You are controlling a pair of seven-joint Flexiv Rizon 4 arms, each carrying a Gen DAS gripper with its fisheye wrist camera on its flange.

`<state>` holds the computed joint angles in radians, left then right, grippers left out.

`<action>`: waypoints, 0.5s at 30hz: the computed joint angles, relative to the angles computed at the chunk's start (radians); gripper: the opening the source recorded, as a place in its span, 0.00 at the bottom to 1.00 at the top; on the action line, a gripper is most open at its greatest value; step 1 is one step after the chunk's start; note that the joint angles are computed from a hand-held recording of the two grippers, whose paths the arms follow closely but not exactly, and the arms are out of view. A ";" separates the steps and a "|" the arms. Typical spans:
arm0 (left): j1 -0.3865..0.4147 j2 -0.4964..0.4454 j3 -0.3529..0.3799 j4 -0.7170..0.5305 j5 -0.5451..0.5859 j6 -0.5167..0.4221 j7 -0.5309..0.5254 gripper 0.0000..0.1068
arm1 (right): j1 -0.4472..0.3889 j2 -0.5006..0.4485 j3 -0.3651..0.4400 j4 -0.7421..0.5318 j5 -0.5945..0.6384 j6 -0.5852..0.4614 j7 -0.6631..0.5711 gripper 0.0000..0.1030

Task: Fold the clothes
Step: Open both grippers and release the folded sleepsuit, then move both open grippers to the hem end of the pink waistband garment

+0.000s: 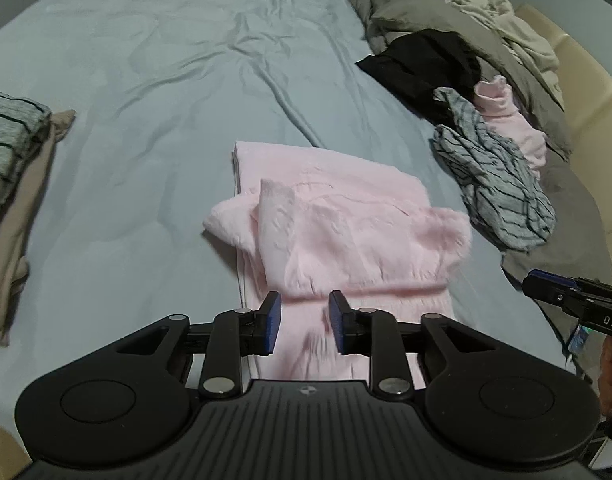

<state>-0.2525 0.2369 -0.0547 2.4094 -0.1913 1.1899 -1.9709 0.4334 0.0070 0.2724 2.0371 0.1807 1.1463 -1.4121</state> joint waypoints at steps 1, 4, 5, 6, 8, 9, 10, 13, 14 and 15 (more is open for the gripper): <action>-0.003 0.022 -0.006 0.015 0.011 -0.002 -0.015 0.34 | 0.000 0.027 0.008 0.023 0.003 0.000 0.005 0.39; -0.029 0.077 -0.014 0.067 0.019 -0.004 -0.044 0.39 | 0.014 0.100 0.020 0.080 0.034 -0.006 0.005 0.43; -0.045 0.087 -0.014 0.082 0.009 -0.009 -0.044 0.39 | 0.021 0.129 0.023 0.103 0.047 -0.014 0.007 0.43; -0.067 0.095 -0.011 0.102 -0.011 -0.008 -0.043 0.39 | 0.028 0.153 0.026 0.126 0.049 -0.019 0.012 0.43; -0.110 0.107 -0.005 0.140 -0.059 0.008 -0.050 0.39 | 0.043 0.199 0.034 0.174 0.045 -0.031 0.032 0.43; -0.134 0.111 -0.002 0.158 -0.087 0.014 -0.054 0.39 | 0.051 0.221 0.038 0.197 0.042 -0.040 0.041 0.43; -0.154 0.113 -0.003 0.172 -0.108 0.021 -0.058 0.39 | 0.061 0.239 0.044 0.219 0.035 -0.044 0.053 0.44; -0.170 0.125 -0.035 0.208 -0.082 0.044 -0.085 0.43 | 0.091 0.302 0.062 0.302 0.031 -0.048 0.090 0.46; -0.157 0.131 -0.058 0.213 -0.044 0.036 -0.113 0.45 | 0.101 0.318 0.066 0.327 0.030 -0.050 0.100 0.46; -0.146 0.135 -0.075 0.216 -0.009 0.018 -0.138 0.45 | 0.112 0.334 0.071 0.352 0.030 -0.052 0.111 0.46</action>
<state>-0.3986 0.3719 -0.1301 2.6259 -0.2001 1.2077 -2.1085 0.5456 0.3414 0.3430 2.3888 0.2102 1.0940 -1.3006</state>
